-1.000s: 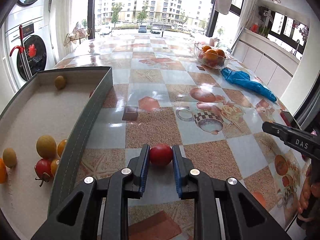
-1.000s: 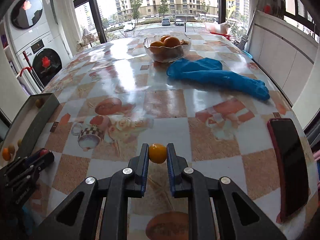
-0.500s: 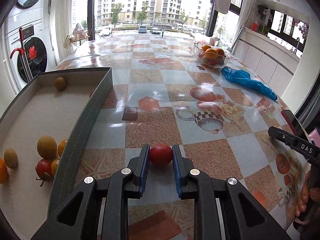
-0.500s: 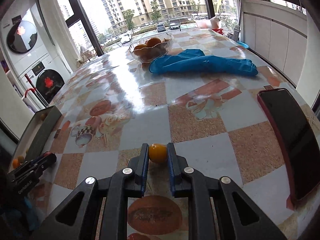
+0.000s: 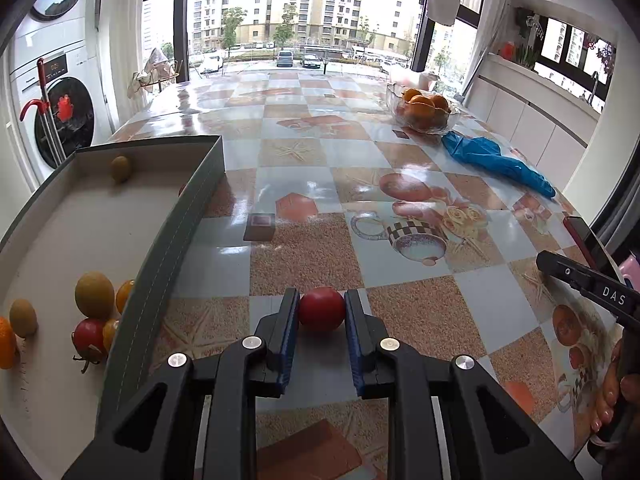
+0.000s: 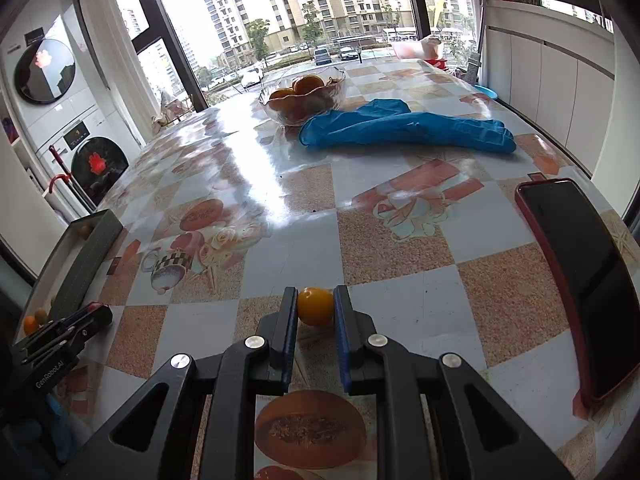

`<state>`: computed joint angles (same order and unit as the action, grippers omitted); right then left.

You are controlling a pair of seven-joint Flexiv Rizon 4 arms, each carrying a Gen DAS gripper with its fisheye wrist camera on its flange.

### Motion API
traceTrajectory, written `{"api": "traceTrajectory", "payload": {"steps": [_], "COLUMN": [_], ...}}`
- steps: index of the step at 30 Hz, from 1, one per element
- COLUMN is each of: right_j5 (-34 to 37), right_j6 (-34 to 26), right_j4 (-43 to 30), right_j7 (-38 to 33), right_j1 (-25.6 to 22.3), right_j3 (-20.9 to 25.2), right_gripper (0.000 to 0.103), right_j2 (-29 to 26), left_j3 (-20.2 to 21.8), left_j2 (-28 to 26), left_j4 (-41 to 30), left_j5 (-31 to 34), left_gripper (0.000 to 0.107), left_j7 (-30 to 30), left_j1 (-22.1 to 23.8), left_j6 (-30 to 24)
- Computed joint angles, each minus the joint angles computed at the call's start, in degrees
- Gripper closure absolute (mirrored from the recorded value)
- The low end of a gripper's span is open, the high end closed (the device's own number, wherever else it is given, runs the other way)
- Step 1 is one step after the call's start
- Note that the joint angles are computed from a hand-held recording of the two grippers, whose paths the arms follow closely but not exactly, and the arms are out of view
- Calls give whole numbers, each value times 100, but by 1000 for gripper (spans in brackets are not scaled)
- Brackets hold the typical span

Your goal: Organize fruits

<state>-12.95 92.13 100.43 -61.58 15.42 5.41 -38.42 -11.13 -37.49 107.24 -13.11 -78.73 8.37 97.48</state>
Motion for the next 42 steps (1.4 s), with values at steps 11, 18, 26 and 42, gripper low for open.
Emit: {"api": "traceTrajectory", "payload": {"steps": [11,18,26,42], "right_j5": [21,20,-22,-277], "right_j6": [0,-7,-28,-111], "right_j4": [-4,-6,31,127], "right_j7": [-14,-15,20,212], "right_j1": [-10,2,139,534], "right_j3": [18,3,-175,-689], "right_gripper": [84,84,84,84], "right_j2": [-1,0,30,108], "left_j3": [6,16,25,249], "left_j2": [0,-5,-9,3], "left_j4": [-3,-10,-18,-12], "left_j5": [12,9,10,48], "left_gripper": [83,83,83,83], "left_j7": [-2,-8,-4,34], "left_j1": [-1,-14,-22,-169], "left_j6": [-1,-4,-9,-20]}}
